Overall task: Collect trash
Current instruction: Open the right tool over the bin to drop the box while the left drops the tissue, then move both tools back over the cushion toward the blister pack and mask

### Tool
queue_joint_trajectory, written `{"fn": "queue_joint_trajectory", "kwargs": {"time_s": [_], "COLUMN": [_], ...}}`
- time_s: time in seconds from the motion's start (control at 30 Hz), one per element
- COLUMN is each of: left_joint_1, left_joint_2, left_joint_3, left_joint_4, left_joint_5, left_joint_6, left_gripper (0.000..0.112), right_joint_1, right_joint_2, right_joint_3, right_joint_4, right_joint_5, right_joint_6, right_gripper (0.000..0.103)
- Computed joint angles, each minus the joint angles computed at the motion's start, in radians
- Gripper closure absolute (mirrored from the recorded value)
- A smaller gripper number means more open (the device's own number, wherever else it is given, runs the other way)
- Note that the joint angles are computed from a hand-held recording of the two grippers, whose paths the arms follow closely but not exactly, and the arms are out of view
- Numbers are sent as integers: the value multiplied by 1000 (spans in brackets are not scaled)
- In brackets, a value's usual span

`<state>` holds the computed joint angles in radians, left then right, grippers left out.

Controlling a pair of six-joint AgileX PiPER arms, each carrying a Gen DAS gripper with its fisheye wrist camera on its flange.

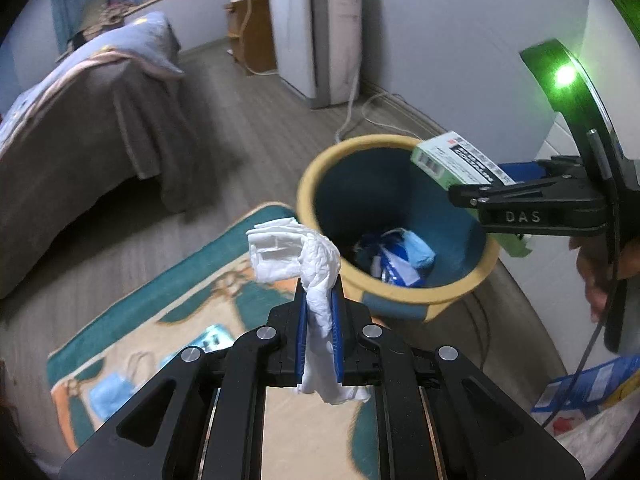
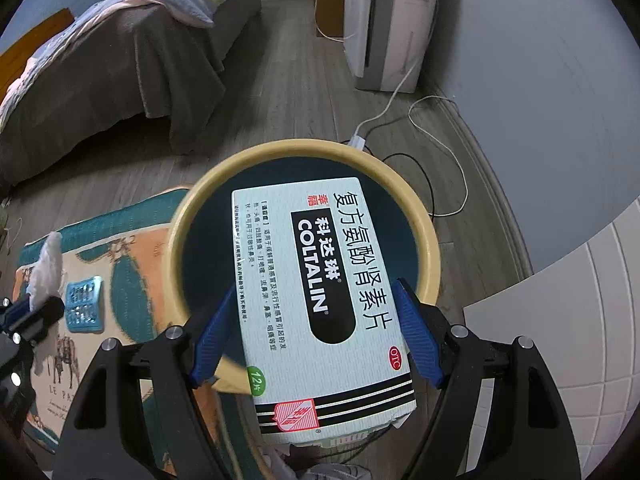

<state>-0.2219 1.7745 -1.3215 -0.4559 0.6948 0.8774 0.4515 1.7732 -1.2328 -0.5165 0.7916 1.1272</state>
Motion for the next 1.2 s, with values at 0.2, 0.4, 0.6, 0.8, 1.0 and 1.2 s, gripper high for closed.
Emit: {"fn": "queue_joint_trajectory", "kwargs": {"time_s": [0.2, 0.4, 0.6, 0.8, 1.0, 1.2], "left_joint_1": [-92, -157, -165, -163, -128, -21], "left_joint_2": [55, 129, 191, 170, 100, -34], "left_joint_3": [-15, -117, -238, -188, -113, -29], "left_joint_4": [50, 133, 84, 84, 116, 39], "left_joint_5": [-54, -88, -97, -179, -195, -149], "left_joint_6": [-19, -79, -87, -97, -141, -73], "left_gripper": [101, 101, 90, 29, 21, 18], "right_joint_1": [-61, -51, -19, -30, 7, 104], "right_joint_2": [-20, -56, -93, -89, -108, -103], "right_joint_3": [79, 114, 146, 144, 117, 15], "right_joint_4": [-25, -148, -360, -333, -335, -311], "right_joint_5": [-72, -118, -126, -95, -28, 66], "right_joint_6": [48, 183, 377, 358, 374, 330], "right_gripper": [28, 28, 26, 21, 7, 6]}}
